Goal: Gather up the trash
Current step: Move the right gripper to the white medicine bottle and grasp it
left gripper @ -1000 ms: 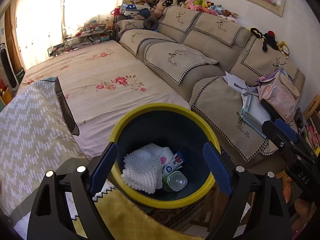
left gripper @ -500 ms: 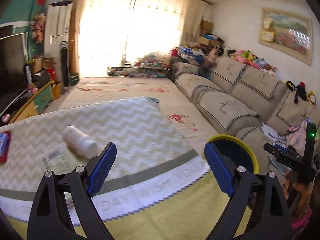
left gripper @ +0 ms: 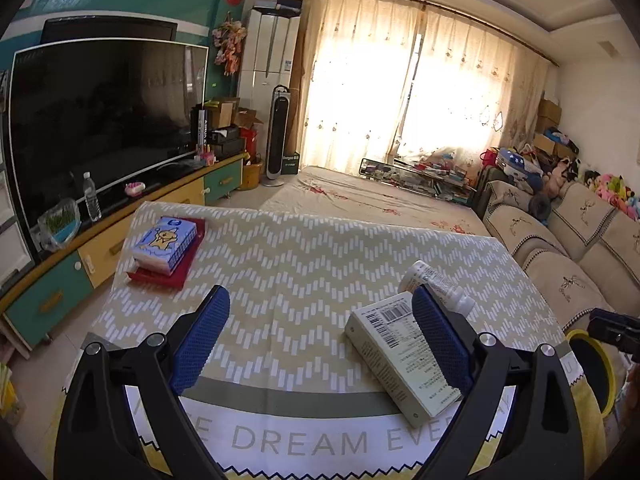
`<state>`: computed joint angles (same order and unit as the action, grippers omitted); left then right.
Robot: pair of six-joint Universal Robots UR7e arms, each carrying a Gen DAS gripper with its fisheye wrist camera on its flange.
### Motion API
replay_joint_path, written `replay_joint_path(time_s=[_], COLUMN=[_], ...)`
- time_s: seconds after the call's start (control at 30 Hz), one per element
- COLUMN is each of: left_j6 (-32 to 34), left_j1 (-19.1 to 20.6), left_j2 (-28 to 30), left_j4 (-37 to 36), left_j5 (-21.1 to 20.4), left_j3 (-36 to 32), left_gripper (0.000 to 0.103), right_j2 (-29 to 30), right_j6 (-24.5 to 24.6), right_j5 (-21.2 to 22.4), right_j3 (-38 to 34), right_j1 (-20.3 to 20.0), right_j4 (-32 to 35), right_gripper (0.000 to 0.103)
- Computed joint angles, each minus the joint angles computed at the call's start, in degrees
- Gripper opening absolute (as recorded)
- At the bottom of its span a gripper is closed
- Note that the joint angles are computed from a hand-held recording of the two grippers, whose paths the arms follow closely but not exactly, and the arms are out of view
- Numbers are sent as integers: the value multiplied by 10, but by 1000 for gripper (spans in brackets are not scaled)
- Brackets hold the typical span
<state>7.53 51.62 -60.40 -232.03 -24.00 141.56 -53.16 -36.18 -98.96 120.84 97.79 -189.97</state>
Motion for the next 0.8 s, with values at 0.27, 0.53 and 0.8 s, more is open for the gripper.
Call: replay_joint_path(time_s=[0.27,0.53,0.8], left_j6=[-2,-1,-13], left_j1=[18,5,5], left_j2=[10,19,18], left_j4=[-43,-39,-30], left_j5=[-5,3,2], left_j3=[-2,-2,-1], left_gripper=[91,91,91], right_j2=[124,170,204], right_j6=[-63,-69,-66], right_j5=[-55,-71,-83], right_j3=[-112,-175,-220], right_j1=[44,45,55], right_j4=[41,102,120], right_gripper=[75,59,59])
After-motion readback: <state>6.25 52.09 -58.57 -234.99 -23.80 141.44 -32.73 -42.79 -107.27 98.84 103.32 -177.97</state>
